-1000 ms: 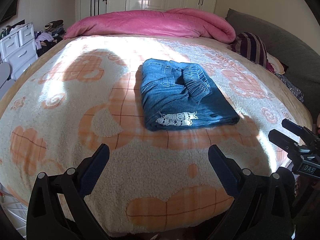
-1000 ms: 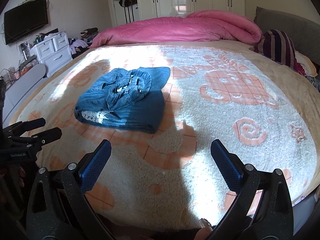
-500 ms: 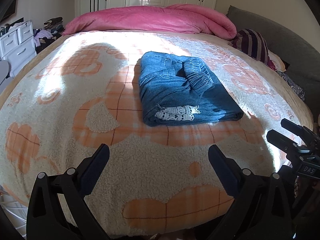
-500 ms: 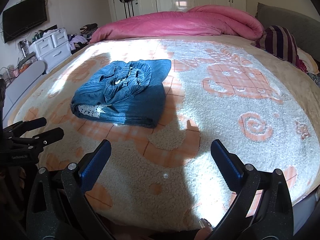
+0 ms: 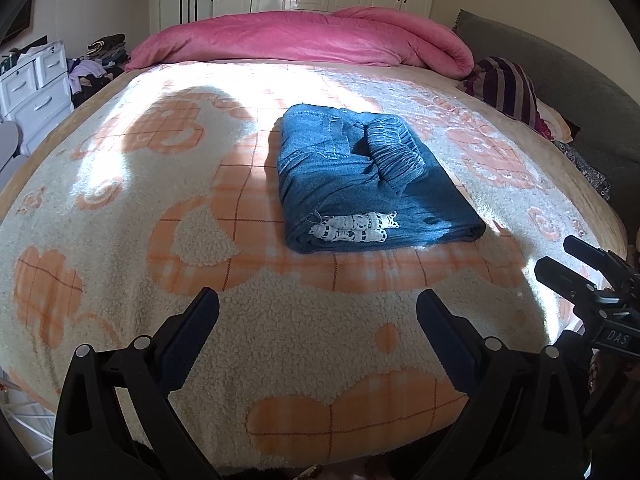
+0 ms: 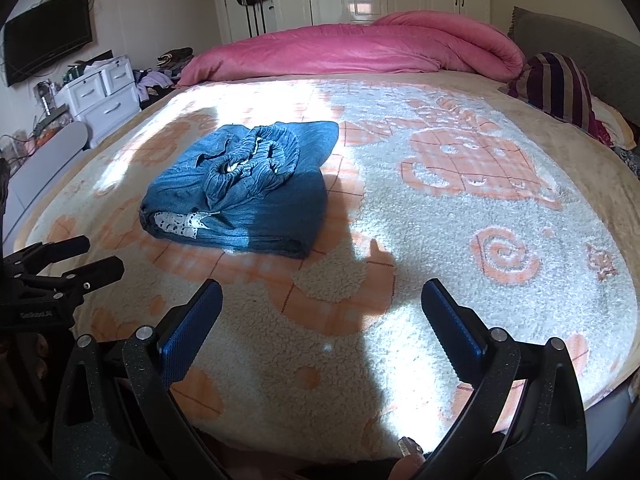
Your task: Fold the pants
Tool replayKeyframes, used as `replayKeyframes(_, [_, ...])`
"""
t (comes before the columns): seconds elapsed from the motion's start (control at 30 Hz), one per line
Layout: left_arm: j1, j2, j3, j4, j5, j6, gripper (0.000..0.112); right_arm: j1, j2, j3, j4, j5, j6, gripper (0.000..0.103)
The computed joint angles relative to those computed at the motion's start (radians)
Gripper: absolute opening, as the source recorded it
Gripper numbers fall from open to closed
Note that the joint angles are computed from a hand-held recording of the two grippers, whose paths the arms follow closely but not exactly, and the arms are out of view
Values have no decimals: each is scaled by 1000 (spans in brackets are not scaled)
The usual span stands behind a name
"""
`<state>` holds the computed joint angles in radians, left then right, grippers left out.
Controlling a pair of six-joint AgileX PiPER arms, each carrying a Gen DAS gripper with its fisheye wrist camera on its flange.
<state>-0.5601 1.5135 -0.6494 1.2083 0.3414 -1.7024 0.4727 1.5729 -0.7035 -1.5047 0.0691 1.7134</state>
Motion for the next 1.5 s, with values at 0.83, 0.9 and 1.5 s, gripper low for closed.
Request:
replayKeyframes(0.83, [5, -25, 6, -21, -7, 21, 99, 8, -14, -2, 230, 18, -207, 94])
replayKeyframes(0.9, [6, -24, 5, -30, -10, 30, 99, 9, -13, -3, 252, 19, -229, 94])
replayKeyframes(1.5, [9, -15, -8, -91, -2, 98, 99, 13, -10, -5, 295, 26, -266, 94])
